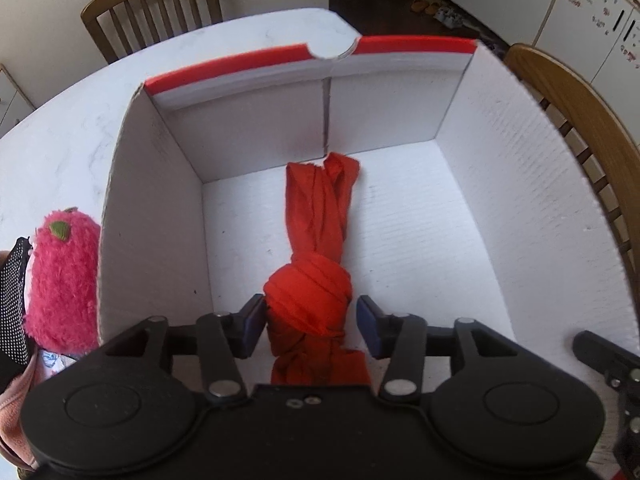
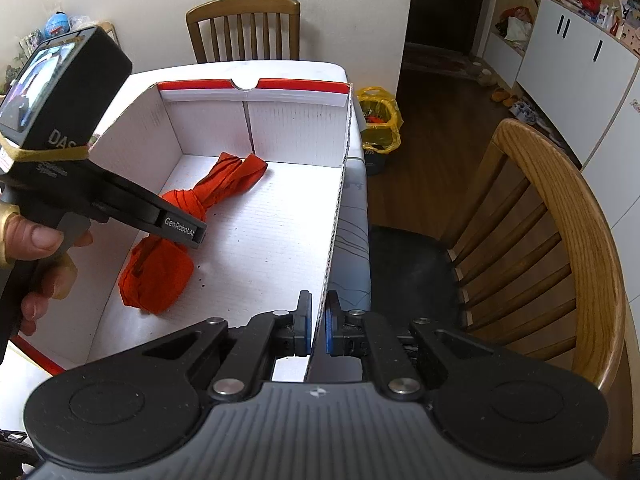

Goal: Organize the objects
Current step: 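Carry the red cloth into the shoebox and open the left gripper, then move the left gripper back to the black dotted glove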

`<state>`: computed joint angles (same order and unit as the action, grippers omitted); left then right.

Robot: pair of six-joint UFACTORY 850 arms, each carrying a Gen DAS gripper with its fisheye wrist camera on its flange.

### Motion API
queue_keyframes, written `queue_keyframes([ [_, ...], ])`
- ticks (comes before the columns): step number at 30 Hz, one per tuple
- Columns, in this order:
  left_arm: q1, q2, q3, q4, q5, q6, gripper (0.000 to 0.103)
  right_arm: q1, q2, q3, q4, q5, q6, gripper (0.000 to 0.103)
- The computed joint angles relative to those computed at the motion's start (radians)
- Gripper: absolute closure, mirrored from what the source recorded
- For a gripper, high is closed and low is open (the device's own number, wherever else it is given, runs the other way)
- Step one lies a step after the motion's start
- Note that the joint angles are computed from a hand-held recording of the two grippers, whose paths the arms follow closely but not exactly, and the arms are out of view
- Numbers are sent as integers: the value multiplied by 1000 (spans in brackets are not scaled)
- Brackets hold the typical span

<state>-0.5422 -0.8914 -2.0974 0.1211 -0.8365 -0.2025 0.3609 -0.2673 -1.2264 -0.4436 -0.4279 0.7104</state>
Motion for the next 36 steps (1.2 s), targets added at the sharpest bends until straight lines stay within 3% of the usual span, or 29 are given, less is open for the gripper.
queue_keyframes([
  [7, -8, 68, 73, -4, 48, -13, 49, -3, -3, -5, 5, -1, -15, 97],
  [13, -11, 142, 155, 11, 125, -47, 42, -7, -5, -5, 11, 2, -32, 97],
  [20, 2, 232, 252, 25, 207, -98, 40, -12, -2, -5, 27, 1, -54, 97],
  [28, 34, 334, 377, 39, 301, -140, 13, -11, -8, -13, 24, -7, -60, 97],
  [33, 59, 374, 439, 89, 329, -197, 3, -6, -13, -20, 15, -20, -53, 97],
  [36, 75, 389, 473, 113, 340, -220, 3, -4, -18, -27, 9, -29, -43, 97],
])
